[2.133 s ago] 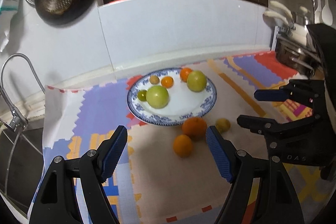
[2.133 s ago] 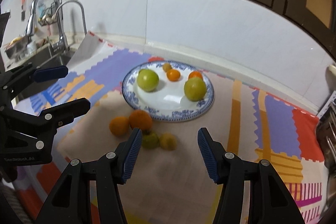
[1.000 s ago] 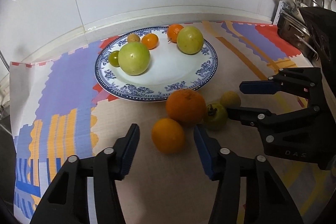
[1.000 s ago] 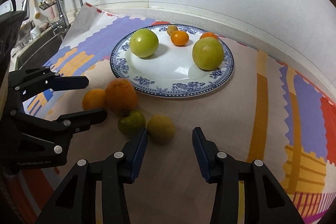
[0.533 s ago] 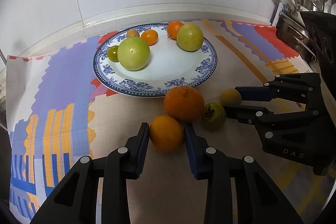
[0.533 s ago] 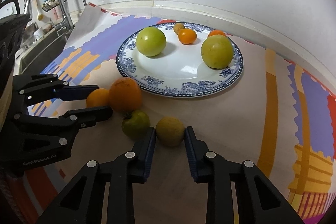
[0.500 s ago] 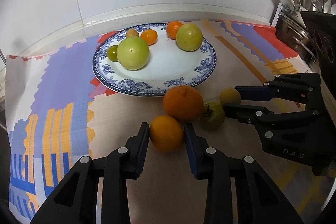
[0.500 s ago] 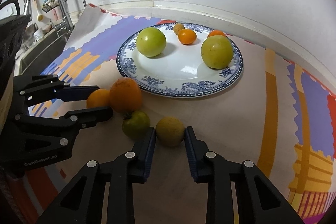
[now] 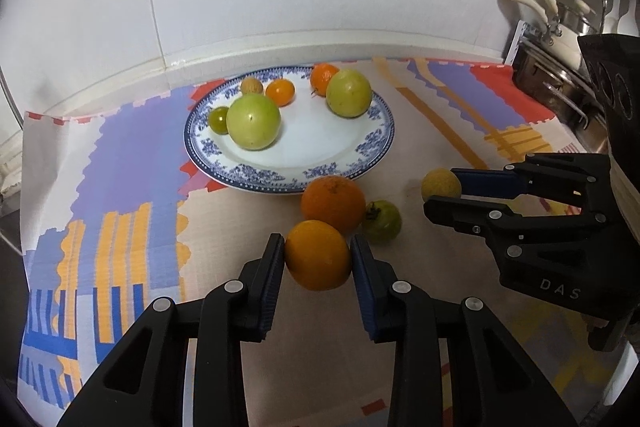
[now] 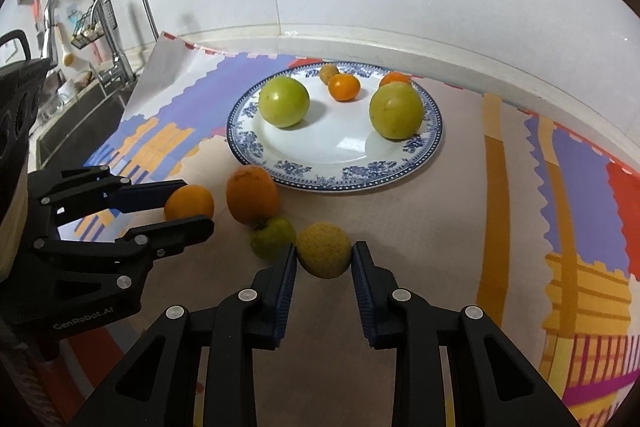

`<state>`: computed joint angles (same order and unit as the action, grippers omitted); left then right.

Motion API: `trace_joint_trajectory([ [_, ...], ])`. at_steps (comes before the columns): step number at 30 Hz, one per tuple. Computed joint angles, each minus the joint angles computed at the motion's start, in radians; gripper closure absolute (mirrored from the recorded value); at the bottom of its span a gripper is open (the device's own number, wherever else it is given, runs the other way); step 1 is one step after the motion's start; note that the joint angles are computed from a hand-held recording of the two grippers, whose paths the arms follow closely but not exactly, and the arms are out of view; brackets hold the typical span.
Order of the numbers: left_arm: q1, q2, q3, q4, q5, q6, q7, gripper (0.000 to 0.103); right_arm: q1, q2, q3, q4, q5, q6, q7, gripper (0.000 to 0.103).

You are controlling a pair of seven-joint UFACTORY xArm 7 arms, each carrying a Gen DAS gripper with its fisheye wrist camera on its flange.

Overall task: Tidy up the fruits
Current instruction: 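Carry both fruits onto the plate and open both tools to release them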

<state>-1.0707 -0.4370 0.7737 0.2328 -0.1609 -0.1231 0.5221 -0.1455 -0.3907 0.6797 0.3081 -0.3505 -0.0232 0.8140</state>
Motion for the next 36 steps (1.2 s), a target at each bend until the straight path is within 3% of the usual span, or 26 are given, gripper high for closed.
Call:
trace_joint_trajectory([
  [9,0.168,-0.131,-0.155,-0.053,-0.003,0.039,0.012,0.069,0.137,-0.153,-0.061,-0.028,0.033,0.082,0.065,0.073],
  [17,0.260,-0.259,-0.221,-0.090,-0.029,0.080,0.062,0.069,0.186,-0.251,-0.056,-0.033,0.018,0.128,0.153,0.073],
  [27,0.250,-0.331,-0.188,-0.071,-0.061,0.085,0.170,0.069,0.158,-0.302,-0.006,0.010,-0.020,0.157,0.244,0.073],
  [36,0.147,-0.313,-0.074,0.015,-0.073,0.066,0.267,0.069,0.037,-0.295,0.076,0.082,-0.073,0.154,0.320,0.073],
])
